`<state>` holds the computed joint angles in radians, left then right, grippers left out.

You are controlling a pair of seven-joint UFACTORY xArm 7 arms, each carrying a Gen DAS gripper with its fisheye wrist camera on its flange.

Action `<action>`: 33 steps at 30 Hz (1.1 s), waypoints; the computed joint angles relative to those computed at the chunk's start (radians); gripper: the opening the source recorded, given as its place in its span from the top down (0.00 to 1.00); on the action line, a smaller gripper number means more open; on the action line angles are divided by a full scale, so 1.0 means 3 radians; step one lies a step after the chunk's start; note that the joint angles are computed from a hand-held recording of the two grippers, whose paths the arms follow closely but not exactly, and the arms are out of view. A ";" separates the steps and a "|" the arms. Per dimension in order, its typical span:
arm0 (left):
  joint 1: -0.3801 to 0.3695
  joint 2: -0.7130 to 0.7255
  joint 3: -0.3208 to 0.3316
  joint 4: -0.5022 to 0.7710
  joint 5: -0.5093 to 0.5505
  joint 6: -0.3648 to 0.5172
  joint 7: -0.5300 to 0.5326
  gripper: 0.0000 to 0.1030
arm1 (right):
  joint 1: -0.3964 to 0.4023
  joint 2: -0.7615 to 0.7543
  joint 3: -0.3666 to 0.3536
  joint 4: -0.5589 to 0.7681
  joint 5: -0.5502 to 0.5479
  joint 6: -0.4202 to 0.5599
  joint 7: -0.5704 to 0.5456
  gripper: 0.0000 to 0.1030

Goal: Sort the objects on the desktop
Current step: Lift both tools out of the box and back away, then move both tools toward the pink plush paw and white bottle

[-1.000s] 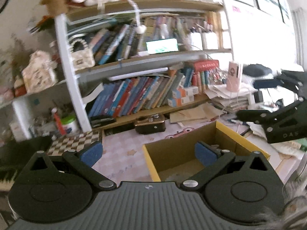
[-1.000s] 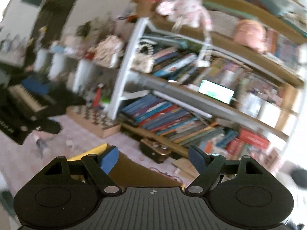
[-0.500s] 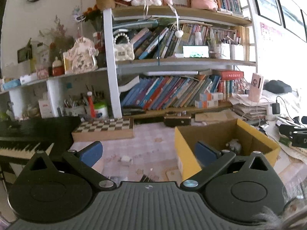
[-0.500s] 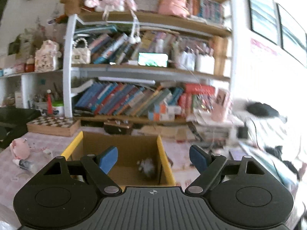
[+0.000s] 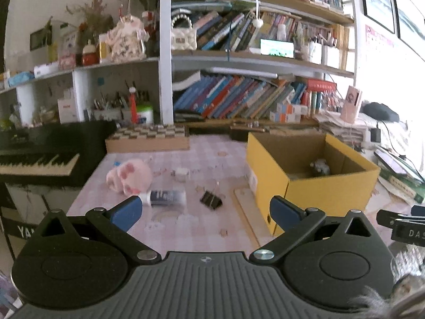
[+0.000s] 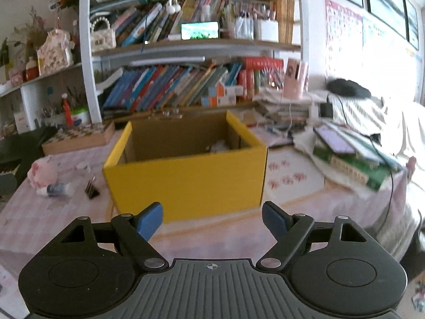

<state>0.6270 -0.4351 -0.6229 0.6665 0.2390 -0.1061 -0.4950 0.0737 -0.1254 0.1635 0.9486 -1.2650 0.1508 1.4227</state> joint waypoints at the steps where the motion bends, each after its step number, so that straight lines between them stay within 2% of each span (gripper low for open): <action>1: -0.0138 0.0010 0.0130 -0.0043 -0.0003 0.0012 0.0043 0.00 | 0.0029 -0.0028 0.0007 -0.0045 0.0090 0.0025 -0.0054 0.18; 9: -0.1109 -0.0033 0.1059 -0.0316 -0.0090 0.0187 0.0417 0.00 | 0.0140 -0.0176 0.0165 -0.0306 0.0686 0.0143 -0.0440 0.18; 16: -0.1701 -0.0157 0.1635 -0.0487 -0.0236 0.0402 0.0800 0.00 | 0.0202 -0.0194 0.0300 -0.0382 0.1110 0.0219 -0.0708 0.18; 24: -0.1896 -0.0294 0.1901 -0.0611 -0.0426 0.0576 0.1110 0.00 | 0.0326 -0.0160 0.0385 -0.0380 0.1357 0.0291 -0.0891 0.18; 33: -0.1857 -0.0452 0.1994 -0.0737 -0.0558 0.0656 0.1282 0.00 | 0.0484 -0.0079 0.0413 -0.0303 0.1518 0.0333 -0.1111 0.18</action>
<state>0.0700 -0.5708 -0.0246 0.4454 0.0716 0.0905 -0.1103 0.2189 -0.1490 0.2875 0.8578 -0.8097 0.2506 1.0895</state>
